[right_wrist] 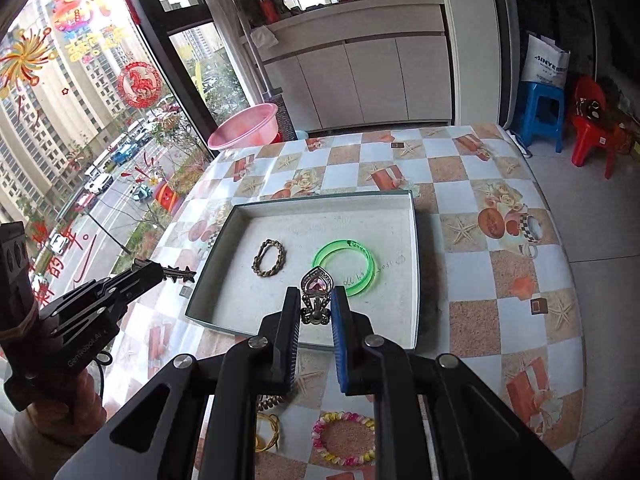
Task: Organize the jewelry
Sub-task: 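Carry the silver hair clip and heart charm into the tray with both tools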
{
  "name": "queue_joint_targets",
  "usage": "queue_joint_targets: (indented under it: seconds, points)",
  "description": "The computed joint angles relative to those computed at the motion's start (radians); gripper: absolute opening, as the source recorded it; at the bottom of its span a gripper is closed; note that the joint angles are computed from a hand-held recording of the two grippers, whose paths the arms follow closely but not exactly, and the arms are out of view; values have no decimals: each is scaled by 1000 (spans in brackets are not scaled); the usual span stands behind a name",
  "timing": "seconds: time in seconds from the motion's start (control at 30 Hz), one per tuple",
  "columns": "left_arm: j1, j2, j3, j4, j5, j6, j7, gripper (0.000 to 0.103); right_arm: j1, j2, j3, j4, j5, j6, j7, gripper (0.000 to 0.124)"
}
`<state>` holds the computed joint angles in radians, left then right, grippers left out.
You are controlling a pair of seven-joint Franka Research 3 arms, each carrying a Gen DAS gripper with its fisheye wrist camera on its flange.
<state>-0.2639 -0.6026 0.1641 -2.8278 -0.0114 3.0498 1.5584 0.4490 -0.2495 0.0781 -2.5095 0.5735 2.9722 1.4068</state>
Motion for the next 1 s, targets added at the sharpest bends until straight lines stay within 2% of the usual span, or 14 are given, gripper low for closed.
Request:
queue_joint_targets:
  seconds: [0.13, 0.27, 0.37, 0.6, 0.73, 0.8, 1.0]
  points:
    - [-23, 151, 23, 74, -15, 28, 11, 22, 9, 117, -30, 97, 72, -27, -59, 17]
    - [-38, 261, 34, 109, -49, 39, 38, 22, -25, 216, -4, 151, 100, -60, -87, 17]
    - [-45, 328, 35, 126, -83, 43, 70, 22, -49, 276, 19, 169, 41, -71, -55, 17]
    - [27, 424, -51, 159, -134, 57, 90, 22, -81, 371, 37, 201, -46, -92, 27, 16]
    - [199, 454, -205, 181, 22, 77, -47, 22, -81, 404, 28, 218, -116, -65, 94, 17]
    - [309, 469, -295, 194, 156, 87, -172, 22, -83, 421, 28, 233, -136, -52, 121, 16]
    - [547, 493, -477, 224, 561, 105, -525, 22, -72, 434, 21, 240, -210, -22, 174, 17]
